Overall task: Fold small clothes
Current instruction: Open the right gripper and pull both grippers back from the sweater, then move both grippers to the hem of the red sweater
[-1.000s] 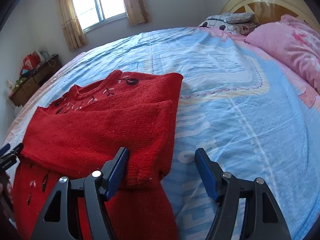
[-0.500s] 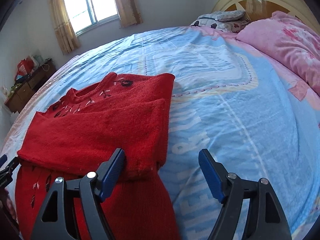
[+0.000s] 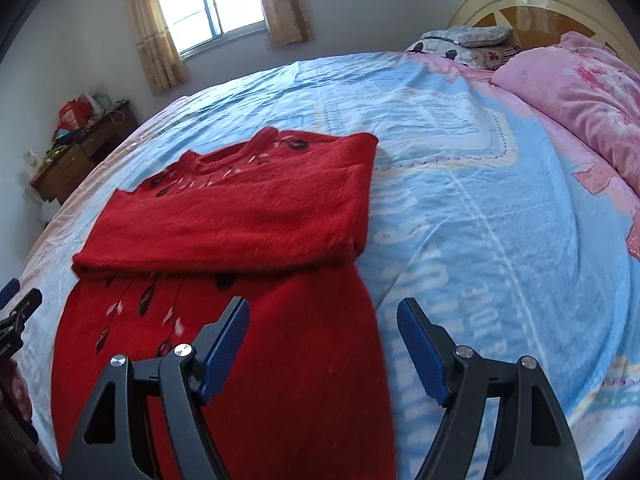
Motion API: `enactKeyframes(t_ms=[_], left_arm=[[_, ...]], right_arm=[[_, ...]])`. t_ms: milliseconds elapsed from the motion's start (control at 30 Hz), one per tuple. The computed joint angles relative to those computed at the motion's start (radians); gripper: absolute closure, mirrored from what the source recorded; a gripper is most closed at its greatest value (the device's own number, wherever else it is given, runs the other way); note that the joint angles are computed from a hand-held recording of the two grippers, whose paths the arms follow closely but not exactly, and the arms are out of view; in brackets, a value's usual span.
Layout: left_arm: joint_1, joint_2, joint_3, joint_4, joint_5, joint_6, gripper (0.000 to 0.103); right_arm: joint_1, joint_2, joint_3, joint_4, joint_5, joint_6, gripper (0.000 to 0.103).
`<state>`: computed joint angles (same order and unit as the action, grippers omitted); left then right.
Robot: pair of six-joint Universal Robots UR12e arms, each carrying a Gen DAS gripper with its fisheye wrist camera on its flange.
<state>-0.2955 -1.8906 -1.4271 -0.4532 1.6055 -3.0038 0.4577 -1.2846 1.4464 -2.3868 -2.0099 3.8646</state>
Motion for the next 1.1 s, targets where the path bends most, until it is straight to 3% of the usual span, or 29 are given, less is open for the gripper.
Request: enactKeyframes(t_ms=[500, 1100], left_arm=[[0.003, 0.088, -0.111, 0.02, -0.045, 0.05, 0.0], [0.013, 0.161, -0.213, -0.01, -0.073, 0.068, 0.0]], right_arm=[[0.057, -0.049, 0.055, 0.0, 0.048, 0.007, 0.026], [0.11, -0.1, 0.117, 0.026, 0.038, 0.046, 0.026]])
